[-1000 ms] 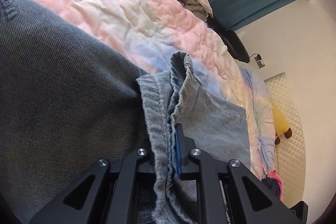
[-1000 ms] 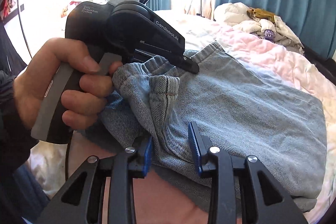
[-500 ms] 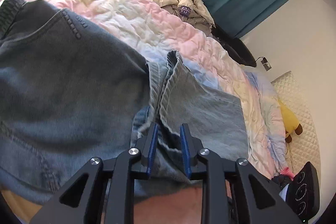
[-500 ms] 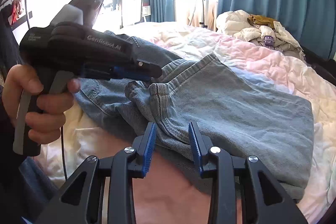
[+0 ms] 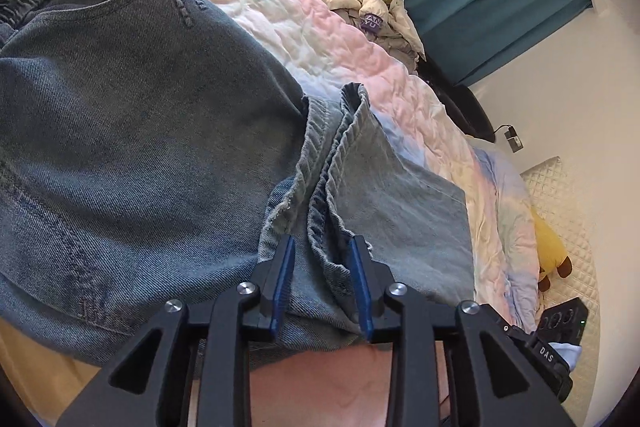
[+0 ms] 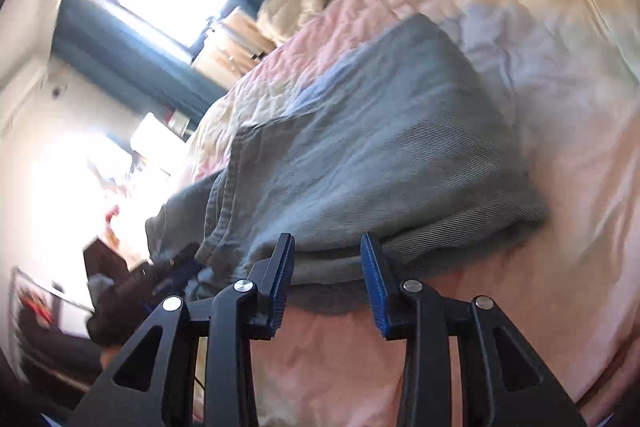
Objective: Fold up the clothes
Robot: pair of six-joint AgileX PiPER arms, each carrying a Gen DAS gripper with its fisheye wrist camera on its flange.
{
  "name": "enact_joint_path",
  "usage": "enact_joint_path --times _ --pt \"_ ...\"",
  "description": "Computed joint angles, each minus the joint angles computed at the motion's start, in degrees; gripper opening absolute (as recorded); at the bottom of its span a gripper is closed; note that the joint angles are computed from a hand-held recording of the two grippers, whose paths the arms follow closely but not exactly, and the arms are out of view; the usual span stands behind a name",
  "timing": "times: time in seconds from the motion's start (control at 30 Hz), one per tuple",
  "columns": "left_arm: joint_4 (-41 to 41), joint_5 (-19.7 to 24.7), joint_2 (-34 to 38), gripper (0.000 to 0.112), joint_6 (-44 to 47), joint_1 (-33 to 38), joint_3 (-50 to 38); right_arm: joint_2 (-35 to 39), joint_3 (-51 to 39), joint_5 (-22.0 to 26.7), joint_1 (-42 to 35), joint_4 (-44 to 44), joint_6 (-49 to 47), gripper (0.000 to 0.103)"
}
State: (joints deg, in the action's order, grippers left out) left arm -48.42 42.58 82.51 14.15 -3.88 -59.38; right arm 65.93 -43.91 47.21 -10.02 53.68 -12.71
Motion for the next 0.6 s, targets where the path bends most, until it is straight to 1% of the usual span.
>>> enact_joint_path --times 0.03,0.1,0.13,0.17,0.2,0.23,0.33,0.47,0.6 --pt "-0.5 -0.1 0.3 0.028 0.3 0.1 0.0 1.1 1.4 3.0 -4.8 4.3 -1.9 0.035" --pt "-1.2 -0.4 0.7 0.028 0.8 -0.2 0.0 2.9 3.9 7.1 -11.0 10.3 -4.6 0.035" --pt "-1.1 -0.6 1.0 0.028 0.9 -0.4 -0.1 3.9 4.8 8.7 -13.2 12.3 -5.3 0.038" --pt "-0.9 -0.8 1.2 0.028 0.8 -0.7 -0.2 4.7 5.1 8.9 -13.5 13.2 -5.5 0.041" --pt "-0.7 -1.0 1.2 0.028 0.7 -0.8 -0.2 5.3 5.3 8.7 -13.2 13.9 -5.5 0.047" --pt "-0.7 -1.1 1.3 0.028 0.7 -0.9 -0.2 5.5 5.4 8.4 -12.9 14.3 -5.4 0.049" --pt "-1.6 -1.1 1.5 0.028 1.3 -0.7 0.0 5.8 6.1 7.7 -12.4 15.6 -5.2 0.05" --pt "-2.2 -0.9 2.1 0.028 1.3 -0.4 -0.2 5.4 7.1 9.9 -13.9 15.1 -4.1 0.05" --pt "-1.4 -1.6 2.4 0.028 0.3 -1.0 -0.4 5.7 7.4 11.1 -14.3 14.3 -4.0 0.056"
